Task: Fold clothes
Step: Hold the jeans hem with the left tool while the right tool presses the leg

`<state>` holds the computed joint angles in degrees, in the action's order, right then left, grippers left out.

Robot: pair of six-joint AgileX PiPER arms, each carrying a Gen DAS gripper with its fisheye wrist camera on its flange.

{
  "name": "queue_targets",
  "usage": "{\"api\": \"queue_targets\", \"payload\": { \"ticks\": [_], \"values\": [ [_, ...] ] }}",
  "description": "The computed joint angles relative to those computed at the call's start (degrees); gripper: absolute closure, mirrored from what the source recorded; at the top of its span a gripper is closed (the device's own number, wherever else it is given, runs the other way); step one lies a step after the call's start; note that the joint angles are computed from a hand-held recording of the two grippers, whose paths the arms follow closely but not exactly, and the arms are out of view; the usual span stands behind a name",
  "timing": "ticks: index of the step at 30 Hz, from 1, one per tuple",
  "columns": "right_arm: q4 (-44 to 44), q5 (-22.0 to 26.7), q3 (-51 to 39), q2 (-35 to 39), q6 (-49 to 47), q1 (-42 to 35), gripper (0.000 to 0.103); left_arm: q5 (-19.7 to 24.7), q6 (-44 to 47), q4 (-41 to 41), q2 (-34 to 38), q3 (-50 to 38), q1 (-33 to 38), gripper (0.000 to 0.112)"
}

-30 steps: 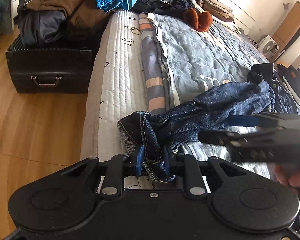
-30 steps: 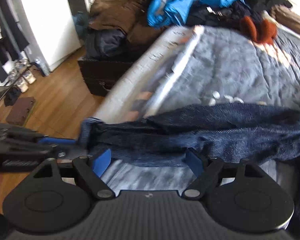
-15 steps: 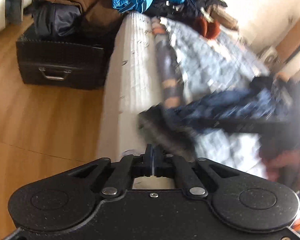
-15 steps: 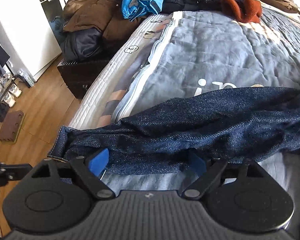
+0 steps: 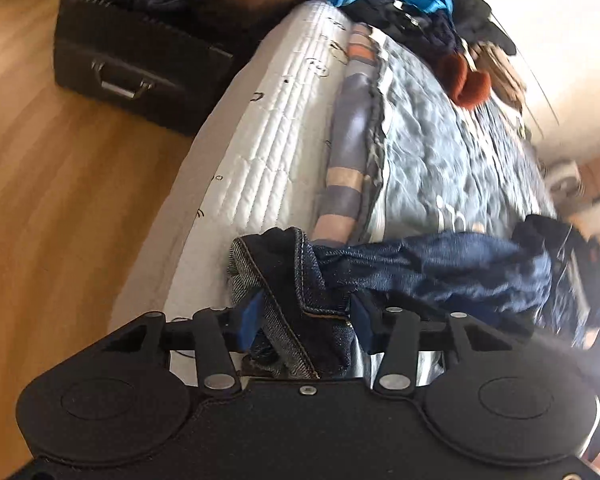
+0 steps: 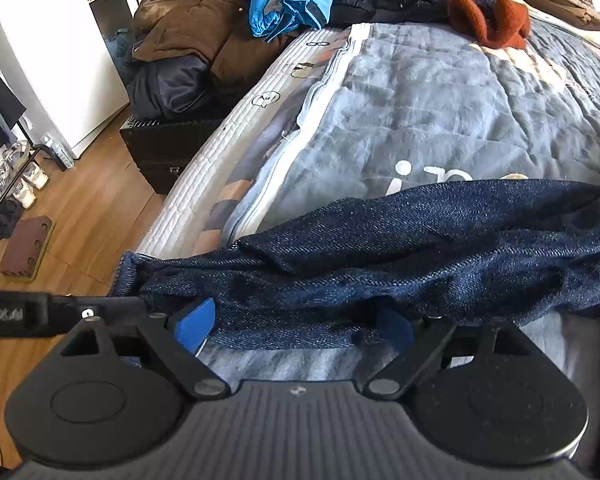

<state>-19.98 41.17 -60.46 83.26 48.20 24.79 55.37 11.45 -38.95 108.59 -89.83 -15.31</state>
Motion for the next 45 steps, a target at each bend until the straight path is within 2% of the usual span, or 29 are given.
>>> {"api": "queue_targets", "payload": {
  "ticks": [2,3,5,12,23,24,26,32,33,35,36,37,45],
  "values": [
    [-0.1,-1.0,0.7,0.0,0.1,-0.2,0.014,0.8,-1.5,1.6,0.5,-1.5,-0.4,0.066],
    [-0.3,-1.3,1.0,0.0,0.5,-0.2,0.014,1.2,-2.1,2.2,0.8,-2.1,-0.5,0.073],
    [-0.6,-1.8,1.3,0.0,1.0,-0.1,0.013,1.6,-1.5,1.3,1.1,-2.3,-0.1,0.079],
    [1.1,-4.7,3.3,-1.2,-0.1,-1.4,0.013,2.0,10.4,-2.1,-2.2,2.2,2.2,0.094],
    [3.1,-6.8,4.6,-1.6,-0.9,-2.7,0.013,0.7,17.6,-0.5,-6.0,7.0,3.6,0.100],
    [2.5,-6.8,4.6,-1.6,0.0,-2.6,0.013,0.7,16.4,1.3,-6.1,6.9,3.5,0.112],
    [1.2,-6.8,4.8,-1.5,1.7,-2.3,0.013,-2.7,15.1,7.1,-6.8,9.3,2.8,0.112],
    [-1.4,-7.8,5.4,-1.2,5.9,-1.9,0.012,-2.1,19.4,-1.5,-7.9,12.6,9.5,0.112],
    [-2.5,-7.6,5.4,-1.1,6.8,-1.4,0.012,-1.7,19.4,-3.4,-7.7,11.9,10.1,0.108],
    [-2.2,-7.9,5.7,-1.4,6.4,-1.6,0.012,-1.3,17.5,-3.5,-6.9,9.1,9.2,0.088],
    [-1.7,-8.0,5.7,-1.5,5.7,-1.8,0.012,-1.3,16.5,-3.2,-6.3,7.6,8.2,0.061],
    [-1.4,-7.9,5.7,-1.5,5.3,-1.9,0.012,-1.2,15.5,-2.9,-5.7,6.1,7.2,0.044],
    [-2.5,-8.2,6.1,-1.6,6.6,-1.3,0.011,1.5,5.5,1.4,1.0,-1.9,0.3,0.043]
  ]
}}
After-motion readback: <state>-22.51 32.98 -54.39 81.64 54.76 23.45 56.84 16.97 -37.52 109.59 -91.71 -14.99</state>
